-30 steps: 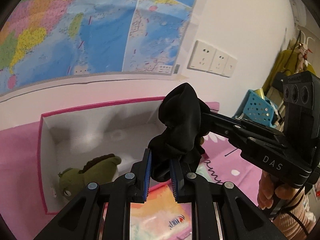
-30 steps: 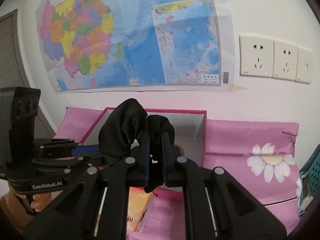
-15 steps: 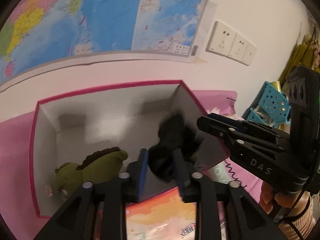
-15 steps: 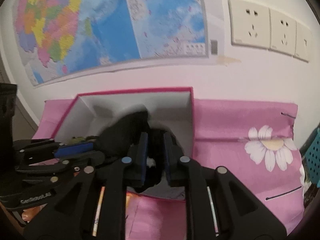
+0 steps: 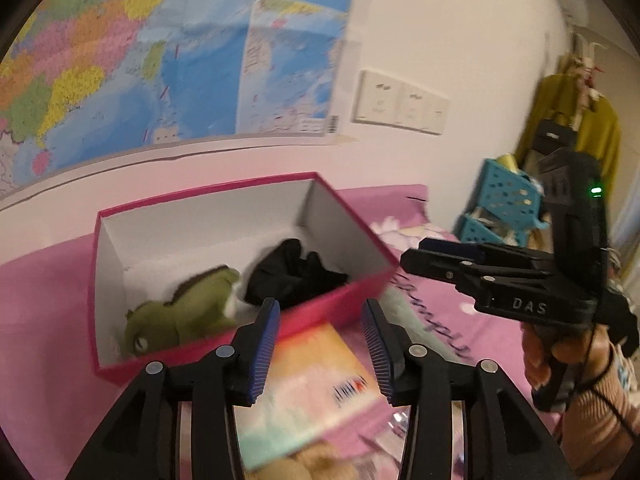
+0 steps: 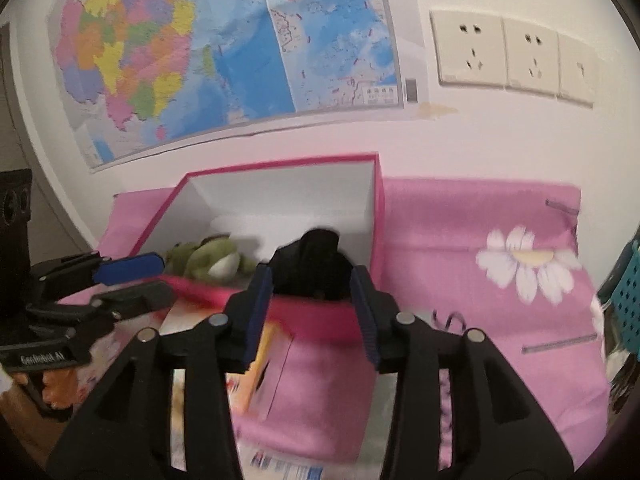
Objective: Organize soft objects
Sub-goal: 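Move the right tool to the cotton-swab bag and grasp it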
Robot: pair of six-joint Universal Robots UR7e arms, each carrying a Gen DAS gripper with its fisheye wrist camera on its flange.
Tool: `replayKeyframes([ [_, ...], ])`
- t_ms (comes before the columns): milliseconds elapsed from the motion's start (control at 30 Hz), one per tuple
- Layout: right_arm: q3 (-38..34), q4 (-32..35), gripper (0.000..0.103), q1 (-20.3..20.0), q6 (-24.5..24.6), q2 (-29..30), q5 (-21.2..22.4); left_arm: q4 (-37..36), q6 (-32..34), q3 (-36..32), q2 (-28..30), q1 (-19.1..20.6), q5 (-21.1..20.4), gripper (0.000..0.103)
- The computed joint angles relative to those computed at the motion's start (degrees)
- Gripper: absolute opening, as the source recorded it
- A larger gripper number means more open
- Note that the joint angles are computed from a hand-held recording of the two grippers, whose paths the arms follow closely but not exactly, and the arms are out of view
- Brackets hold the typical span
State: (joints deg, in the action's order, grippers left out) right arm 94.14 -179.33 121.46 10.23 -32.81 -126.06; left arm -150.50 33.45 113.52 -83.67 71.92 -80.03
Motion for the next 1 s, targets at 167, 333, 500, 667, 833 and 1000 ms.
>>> replayKeyframes([
  [167,8.0,1.2,0.055,0.5,6.3,-4.0,1.5,4.7,2.0,3.1,-4.4,1.1,-4.0,0.050],
  [333,14.6,5.6,0.061,0.4,15.1,-6.9,-0.3,10.1,1.9,5.2,-5.6,2.0,-4.8,0.051],
  [500,21.4,5.4,0.061,-1.1,22.9,-9.8,1.1,16.4,0.7,6.1,-5.0,3.2,-4.4,0.051],
  [667,25.0,0.6,0.062,-1.8,23.3,-10.6,4.7,21.8,-0.2,5.7,-4.0,4.1,-4.9,0.051],
  [833,25.2,-2.5,0.062,-2.1,20.8,-9.7,8.0,25.1,-1.0,5.0,-1.9,3.9,-4.2,0.057],
  [1000,24.6,-2.3,0.037,-1.7,19.9,-8.8,7.4,27.4,-2.6,3.4,1.0,3.6,-4.3,0.057],
])
